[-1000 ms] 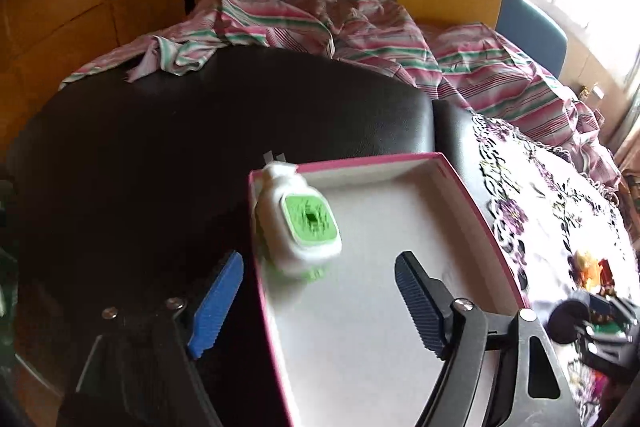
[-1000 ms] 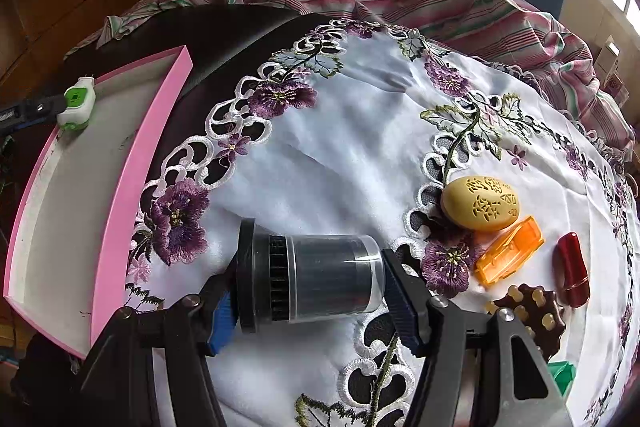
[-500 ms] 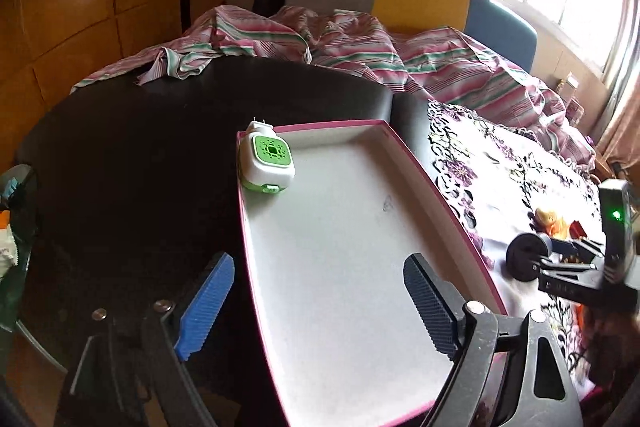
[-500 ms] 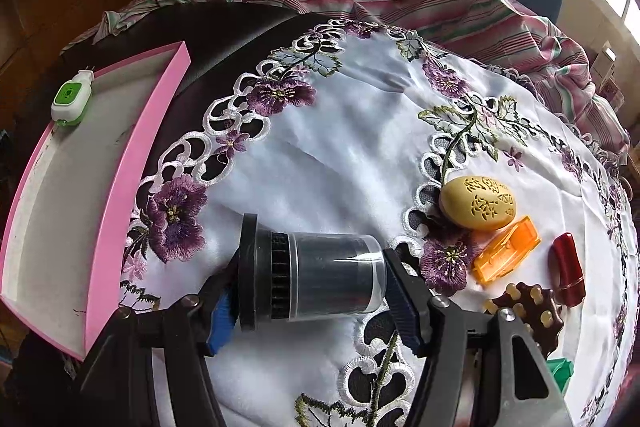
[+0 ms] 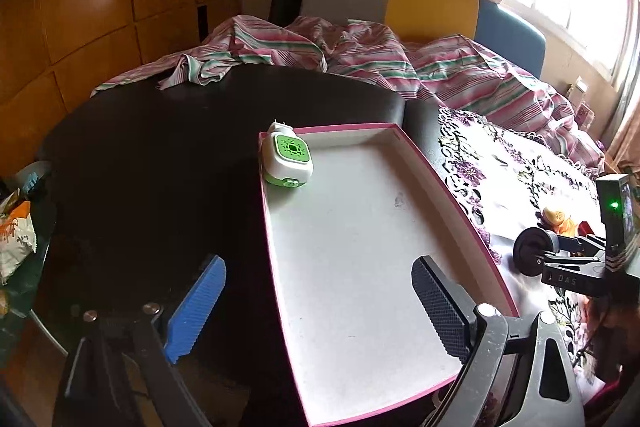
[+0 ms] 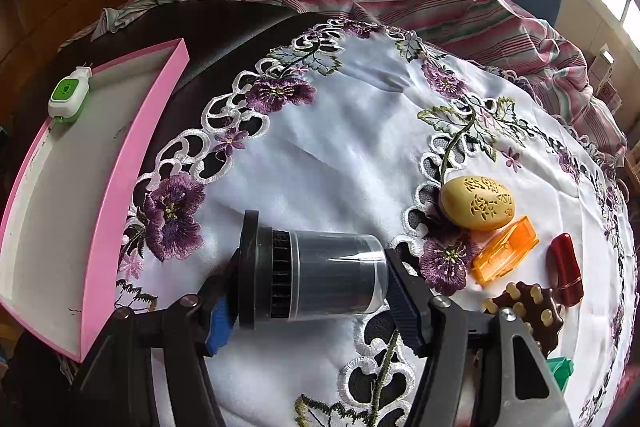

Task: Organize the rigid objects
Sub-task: 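Withdraw the left tool while the right carries the black cylinder toward the tray, then lower the black cylinder into the tray beside the device and open the right gripper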

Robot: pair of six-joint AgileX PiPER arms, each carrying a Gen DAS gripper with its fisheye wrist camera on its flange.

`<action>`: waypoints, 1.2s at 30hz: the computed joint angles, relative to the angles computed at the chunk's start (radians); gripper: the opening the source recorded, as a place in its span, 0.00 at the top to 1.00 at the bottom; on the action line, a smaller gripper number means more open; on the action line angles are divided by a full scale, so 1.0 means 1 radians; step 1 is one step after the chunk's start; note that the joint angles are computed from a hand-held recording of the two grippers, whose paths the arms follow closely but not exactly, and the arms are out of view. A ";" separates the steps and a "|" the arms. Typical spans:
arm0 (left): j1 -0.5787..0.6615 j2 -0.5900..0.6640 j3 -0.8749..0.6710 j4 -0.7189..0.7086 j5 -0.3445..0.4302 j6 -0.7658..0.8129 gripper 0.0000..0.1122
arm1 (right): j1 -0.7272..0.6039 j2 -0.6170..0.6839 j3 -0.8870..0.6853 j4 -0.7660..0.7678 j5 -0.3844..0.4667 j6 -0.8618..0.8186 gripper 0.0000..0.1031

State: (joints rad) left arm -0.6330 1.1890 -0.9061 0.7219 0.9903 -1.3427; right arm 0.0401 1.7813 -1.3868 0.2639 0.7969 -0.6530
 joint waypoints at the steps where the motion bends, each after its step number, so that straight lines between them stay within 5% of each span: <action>1: -0.001 -0.005 0.003 0.003 0.000 -0.007 0.15 | 0.000 0.000 0.000 0.000 0.000 0.001 0.36; 9: 0.022 -0.034 0.024 -0.019 -0.021 0.012 0.15 | 0.001 -0.006 0.015 0.008 -0.025 0.009 0.36; 20: 0.051 -0.089 0.076 -0.021 -0.031 0.023 0.15 | 0.007 -0.092 -0.048 0.144 0.067 0.008 0.37; 26: 0.082 -0.125 0.096 -0.046 -0.046 0.043 0.15 | 0.149 -0.119 -0.107 0.218 0.137 0.013 0.37; 36: 0.153 -0.177 0.141 -0.081 -0.052 0.086 0.15 | 0.430 0.058 -0.199 0.140 0.132 0.172 0.37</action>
State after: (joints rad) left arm -0.4799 1.0117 -0.7650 0.6412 0.9385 -1.2570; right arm 0.4705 1.8395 -1.5853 0.4043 0.9286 -0.4809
